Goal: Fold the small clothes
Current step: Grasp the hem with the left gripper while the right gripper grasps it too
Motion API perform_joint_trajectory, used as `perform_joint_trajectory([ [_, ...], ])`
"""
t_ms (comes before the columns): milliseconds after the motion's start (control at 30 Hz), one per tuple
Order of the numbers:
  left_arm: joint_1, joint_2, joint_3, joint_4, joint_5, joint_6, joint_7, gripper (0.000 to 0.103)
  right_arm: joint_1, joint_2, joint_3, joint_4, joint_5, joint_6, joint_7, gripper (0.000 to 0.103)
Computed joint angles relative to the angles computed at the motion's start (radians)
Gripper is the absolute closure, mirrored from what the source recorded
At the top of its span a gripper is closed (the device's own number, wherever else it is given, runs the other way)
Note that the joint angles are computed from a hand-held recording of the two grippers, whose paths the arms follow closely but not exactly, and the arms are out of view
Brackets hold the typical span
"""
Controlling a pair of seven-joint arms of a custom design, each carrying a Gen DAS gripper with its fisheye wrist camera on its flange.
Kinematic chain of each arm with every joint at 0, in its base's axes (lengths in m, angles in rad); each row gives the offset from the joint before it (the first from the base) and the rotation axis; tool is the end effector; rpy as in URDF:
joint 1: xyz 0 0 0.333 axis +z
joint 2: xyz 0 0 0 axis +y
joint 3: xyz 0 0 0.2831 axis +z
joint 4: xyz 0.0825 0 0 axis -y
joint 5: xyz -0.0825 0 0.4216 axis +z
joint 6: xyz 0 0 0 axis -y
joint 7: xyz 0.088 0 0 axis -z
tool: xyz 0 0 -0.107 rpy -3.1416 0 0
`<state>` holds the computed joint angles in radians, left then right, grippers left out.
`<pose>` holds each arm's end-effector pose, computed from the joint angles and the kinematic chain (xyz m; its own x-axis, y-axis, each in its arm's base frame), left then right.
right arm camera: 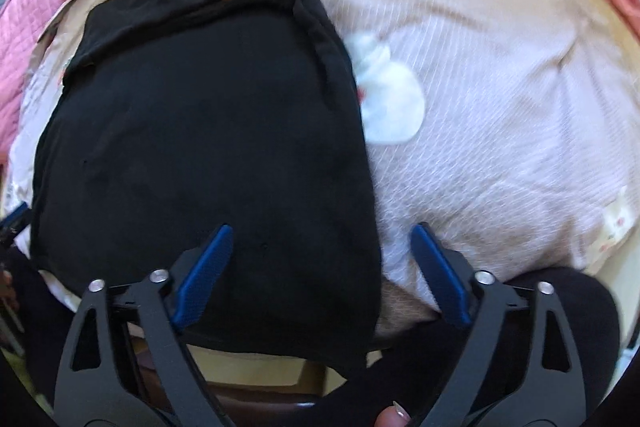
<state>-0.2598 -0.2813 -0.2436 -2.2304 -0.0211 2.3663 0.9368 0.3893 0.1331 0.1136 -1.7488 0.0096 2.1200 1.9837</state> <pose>0.4775 -0.2689 0.4820 0.0991 -0.9753 0.1975 -0.9227 -0.1643 -0.3487 0.5764 0.3145 0.4695 0.0947 -0.9886 -0.1171 -0.9759 -0.0690 -0.2070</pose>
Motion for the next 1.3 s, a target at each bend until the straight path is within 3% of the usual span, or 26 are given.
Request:
perform_joint_trajectory([
  [33,-0.003,0.005,0.004,0.000,-0.014,0.000,0.005,0.026,-0.003,-0.002,-0.001,-0.006,0.013,0.005,-0.002,0.032],
  [67,-0.007,0.013,0.007,0.002,-0.028,-0.003,0.012,0.032,-0.005,-0.014,-0.001,-0.022,0.024,0.027,-0.007,0.047],
  [100,-0.008,0.018,0.007,0.005,-0.031,-0.008,0.016,0.048,-0.008,-0.030,0.000,-0.040,0.041,0.054,-0.018,0.059],
  [133,-0.005,0.021,0.003,0.009,-0.024,-0.014,0.010,0.057,-0.011,-0.053,0.000,-0.064,0.054,0.087,-0.027,0.072],
  [167,-0.005,0.018,0.003,0.006,-0.024,-0.007,0.008,0.062,-0.012,-0.064,0.001,-0.076,0.061,0.104,-0.034,0.076],
  [200,-0.007,0.013,0.004,0.002,-0.029,0.002,0.010,0.075,-0.015,-0.078,0.001,-0.094,0.083,0.129,-0.050,0.079],
  [233,-0.007,0.006,0.003,-0.004,-0.028,0.012,0.008,0.087,-0.017,-0.086,0.002,-0.104,0.109,0.143,-0.071,0.088],
  [267,-0.008,0.004,0.003,-0.006,-0.032,0.018,0.011,0.090,-0.018,-0.091,0.003,-0.109,0.124,0.154,-0.086,0.090],
  [400,-0.010,0.015,0.000,0.008,-0.026,0.006,0.017,0.089,-0.015,-0.075,0.003,-0.084,0.097,0.105,-0.068,0.084],
  [467,-0.010,0.021,0.000,0.013,-0.027,-0.004,0.018,0.086,-0.017,-0.046,0.002,-0.053,0.103,0.055,-0.056,0.079],
  [533,-0.009,0.023,0.001,0.014,-0.027,-0.012,0.016,0.078,-0.020,-0.043,0.000,-0.050,0.114,0.040,-0.061,0.079],
  [600,-0.009,0.023,0.004,0.012,-0.034,-0.012,0.019,0.077,-0.023,-0.042,-0.001,-0.050,0.128,0.036,-0.070,0.079],
  [667,-0.011,0.025,0.006,0.011,-0.044,-0.006,0.027,0.080,-0.028,-0.053,0.000,-0.066,0.157,0.043,-0.092,0.079],
  [700,-0.012,0.025,0.008,0.009,-0.050,-0.001,0.032,0.090,-0.032,-0.062,-0.001,-0.077,0.183,0.052,-0.108,0.082],
  [733,-0.014,0.021,0.009,0.006,-0.056,0.008,0.040,0.091,-0.034,-0.067,-0.001,-0.084,0.200,0.060,-0.116,0.091],
  [800,-0.013,0.009,0.005,-0.004,-0.051,0.025,0.036,0.092,-0.038,-0.083,-0.002,-0.102,0.242,0.085,-0.135,0.096],
  [1000,-0.015,-0.039,0.029,-0.035,-0.101,0.119,0.051,0.092,-0.046,-0.145,-0.011,-0.174,0.492,0.265,-0.334,0.098],
  [1067,-0.008,-0.039,0.043,-0.026,-0.129,0.152,0.061,0.092,-0.046,-0.129,-0.012,-0.145,0.477,0.308,-0.368,0.098],
  [1300,0.071,0.080,0.030,0.118,-0.011,0.192,-0.016,0.092,-0.064,-0.001,-0.013,0.003,0.432,0.429,-0.354,0.098],
])
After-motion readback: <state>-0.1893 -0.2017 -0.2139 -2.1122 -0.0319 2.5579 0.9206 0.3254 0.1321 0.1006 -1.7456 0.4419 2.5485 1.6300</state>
